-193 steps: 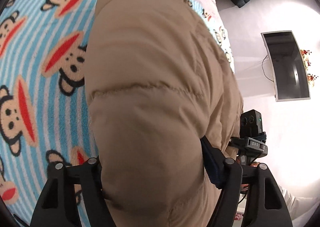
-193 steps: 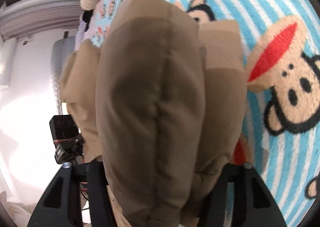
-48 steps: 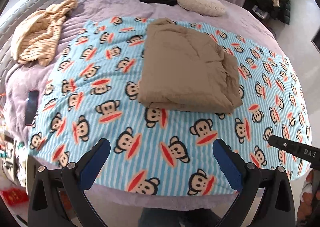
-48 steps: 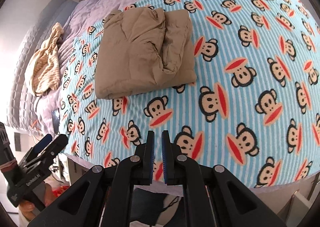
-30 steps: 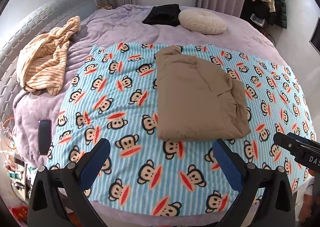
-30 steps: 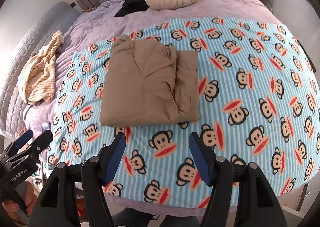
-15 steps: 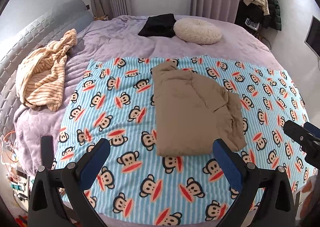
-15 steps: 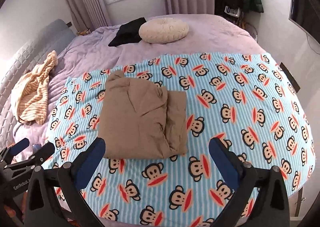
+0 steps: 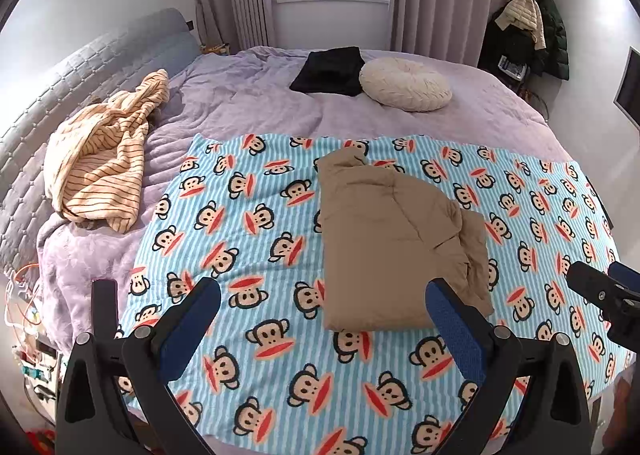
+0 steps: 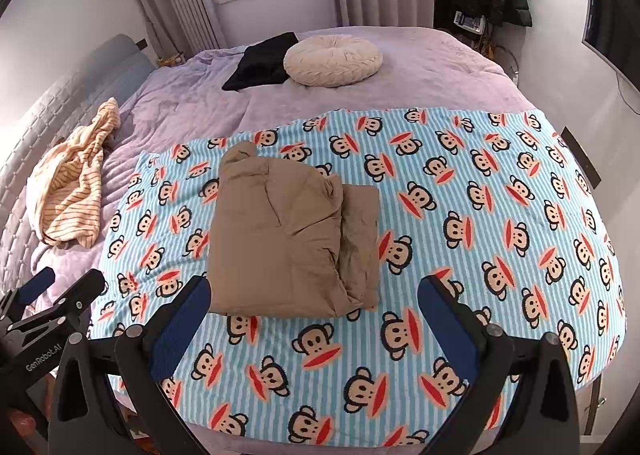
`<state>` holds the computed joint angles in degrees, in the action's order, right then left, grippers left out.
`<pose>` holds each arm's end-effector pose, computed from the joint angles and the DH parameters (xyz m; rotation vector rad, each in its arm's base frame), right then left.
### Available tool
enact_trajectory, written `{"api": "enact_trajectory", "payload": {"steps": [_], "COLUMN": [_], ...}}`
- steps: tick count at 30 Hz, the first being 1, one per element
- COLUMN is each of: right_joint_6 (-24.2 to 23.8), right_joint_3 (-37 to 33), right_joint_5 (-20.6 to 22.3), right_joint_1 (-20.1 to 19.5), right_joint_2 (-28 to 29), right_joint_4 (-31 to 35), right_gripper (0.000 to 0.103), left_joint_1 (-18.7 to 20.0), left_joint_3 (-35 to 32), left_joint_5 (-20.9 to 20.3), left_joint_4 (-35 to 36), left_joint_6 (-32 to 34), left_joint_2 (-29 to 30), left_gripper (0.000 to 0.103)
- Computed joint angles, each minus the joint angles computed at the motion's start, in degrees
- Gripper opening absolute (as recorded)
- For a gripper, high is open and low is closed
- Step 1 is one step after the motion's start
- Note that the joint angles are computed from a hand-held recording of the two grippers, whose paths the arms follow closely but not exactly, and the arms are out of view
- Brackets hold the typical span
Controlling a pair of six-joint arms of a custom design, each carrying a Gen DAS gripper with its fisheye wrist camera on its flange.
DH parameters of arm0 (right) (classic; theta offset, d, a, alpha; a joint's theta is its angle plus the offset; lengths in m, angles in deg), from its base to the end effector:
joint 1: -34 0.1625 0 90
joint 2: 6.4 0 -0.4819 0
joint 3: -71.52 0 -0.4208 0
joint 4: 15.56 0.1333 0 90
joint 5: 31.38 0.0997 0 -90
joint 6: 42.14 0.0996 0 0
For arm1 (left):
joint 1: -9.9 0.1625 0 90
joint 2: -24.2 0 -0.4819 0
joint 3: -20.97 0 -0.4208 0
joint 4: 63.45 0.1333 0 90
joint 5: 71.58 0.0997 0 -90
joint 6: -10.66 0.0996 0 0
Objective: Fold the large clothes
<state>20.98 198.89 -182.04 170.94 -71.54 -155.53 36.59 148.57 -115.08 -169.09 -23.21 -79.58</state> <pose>0.3866 -0.2977 0.1586 -0.1734 -2.2064 0.9230 -0.2285 -0.3449 0.3785 0.6871 2.3228 -0.6656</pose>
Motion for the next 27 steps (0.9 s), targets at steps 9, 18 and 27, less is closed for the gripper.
{"api": "enact_trajectory", "payload": {"steps": [9, 18, 27], "right_joint_6": [-0.2, 0.0, -0.2], "right_joint_3": [-0.1, -0.1, -0.1], "right_joint_5": [0.3, 0.2, 0.3], "right_joint_1": [-0.1, 0.0, -0.1], "right_joint_2": [0.0, 0.0, -0.1], "right_joint_4": [0.2, 0.2, 0.2], "right_gripper": [0.103, 0.103, 0.103], "left_joint_1": [0.0, -0.5, -0.6], "left_joint_3": [0.0, -0.1, 0.0], "left_joint_5": [-0.1, -0.2, -0.3], "left_joint_4": [0.3, 1.5, 1.7], "left_joint_6": [-0.3, -1.1, -1.4], "left_joint_2": [-0.4, -0.7, -0.8], "left_gripper": [0.102, 0.102, 0.102]}}
